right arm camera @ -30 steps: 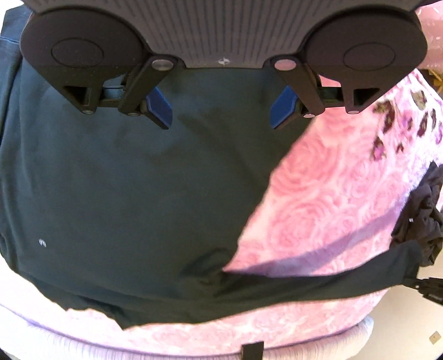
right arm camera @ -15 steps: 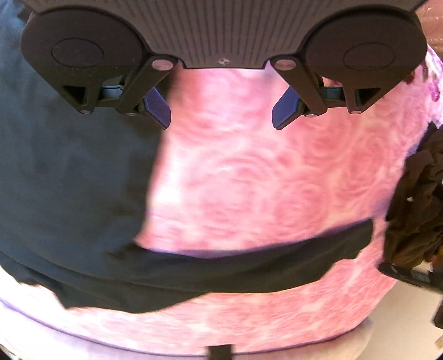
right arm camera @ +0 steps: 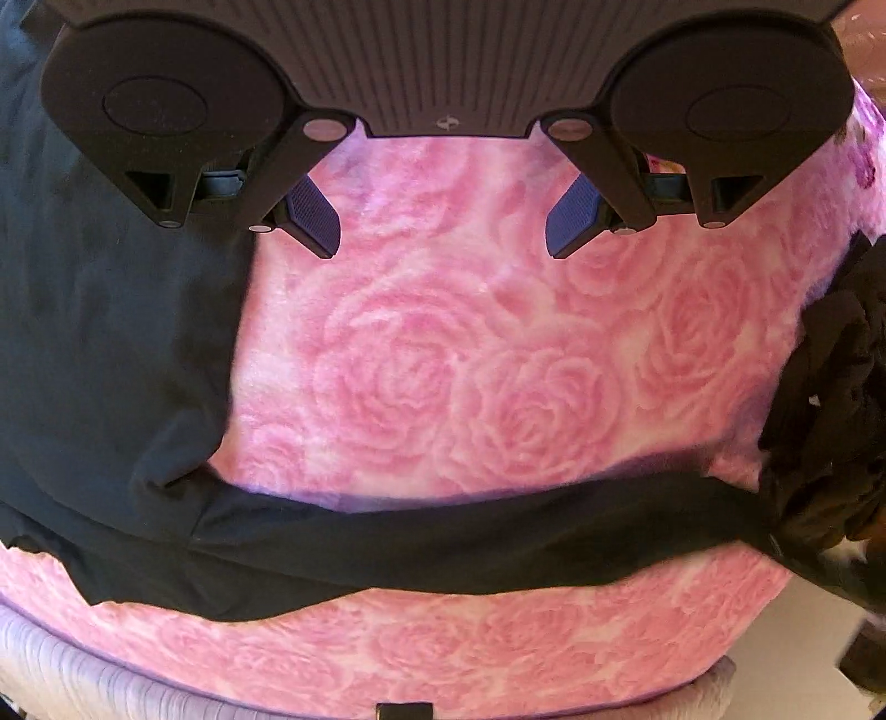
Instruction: Fold clothes
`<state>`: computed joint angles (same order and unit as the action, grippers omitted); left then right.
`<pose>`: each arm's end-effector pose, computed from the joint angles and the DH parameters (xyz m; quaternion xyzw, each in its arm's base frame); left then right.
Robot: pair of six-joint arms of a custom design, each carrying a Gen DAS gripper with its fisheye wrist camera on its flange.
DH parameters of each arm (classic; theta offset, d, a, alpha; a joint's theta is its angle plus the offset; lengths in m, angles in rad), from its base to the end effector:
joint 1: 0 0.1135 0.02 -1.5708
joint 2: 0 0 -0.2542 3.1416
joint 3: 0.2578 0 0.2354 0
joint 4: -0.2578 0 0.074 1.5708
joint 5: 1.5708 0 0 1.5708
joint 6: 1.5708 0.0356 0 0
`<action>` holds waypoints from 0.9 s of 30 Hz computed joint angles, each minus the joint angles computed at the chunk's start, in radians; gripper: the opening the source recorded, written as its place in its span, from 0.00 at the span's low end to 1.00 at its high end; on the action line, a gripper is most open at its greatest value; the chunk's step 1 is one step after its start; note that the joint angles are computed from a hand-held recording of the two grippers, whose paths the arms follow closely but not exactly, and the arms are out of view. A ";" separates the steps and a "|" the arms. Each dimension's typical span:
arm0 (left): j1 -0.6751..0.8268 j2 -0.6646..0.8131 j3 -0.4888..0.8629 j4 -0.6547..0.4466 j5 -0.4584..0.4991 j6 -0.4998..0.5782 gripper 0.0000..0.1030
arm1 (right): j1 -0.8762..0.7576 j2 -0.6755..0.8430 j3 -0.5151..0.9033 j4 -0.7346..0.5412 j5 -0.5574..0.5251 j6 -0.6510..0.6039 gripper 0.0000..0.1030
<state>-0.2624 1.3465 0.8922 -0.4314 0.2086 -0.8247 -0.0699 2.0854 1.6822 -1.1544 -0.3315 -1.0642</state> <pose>0.2523 -0.0754 0.2311 -0.2263 0.9097 -0.2567 0.2352 0.3793 -0.0149 0.1930 -0.4713 0.8664 0.1357 0.0941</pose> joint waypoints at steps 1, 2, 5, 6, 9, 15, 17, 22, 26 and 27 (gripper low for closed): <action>0.052 -0.041 -0.011 0.017 0.023 -0.041 0.00 | 0.002 0.000 -0.001 0.002 -0.003 0.004 0.82; 0.101 -0.052 -0.009 0.008 0.020 -0.049 0.00 | 0.005 0.001 -0.003 0.004 -0.006 0.007 0.83; 0.198 -0.026 -0.022 0.001 0.040 -0.089 0.00 | 0.021 0.013 0.000 0.020 -0.017 0.015 0.83; 0.223 -0.013 -0.036 0.013 0.059 -0.114 0.00 | 0.025 0.018 0.003 0.027 -0.025 0.018 0.83; 0.227 0.043 -0.058 0.023 0.093 -0.151 0.00 | 0.038 0.041 0.018 0.062 -0.038 0.043 0.83; 0.153 -0.049 -0.174 0.125 0.160 -0.317 0.00 | 0.066 0.136 0.122 0.090 -0.089 0.135 0.83; 0.120 -0.111 -0.178 0.140 0.188 -0.353 0.00 | 0.084 0.162 0.144 0.121 -0.111 0.150 0.83; 0.090 0.031 -0.097 -0.043 0.180 -0.245 0.00 | 0.112 0.208 0.171 0.237 -0.137 0.270 0.83; 0.077 0.146 -0.132 -0.002 0.147 -0.216 0.00 | 0.125 0.250 0.223 0.329 -0.160 0.294 0.82; 0.062 0.152 -0.141 0.018 0.134 -0.220 0.00 | 0.127 0.263 0.248 0.347 -0.173 0.285 0.82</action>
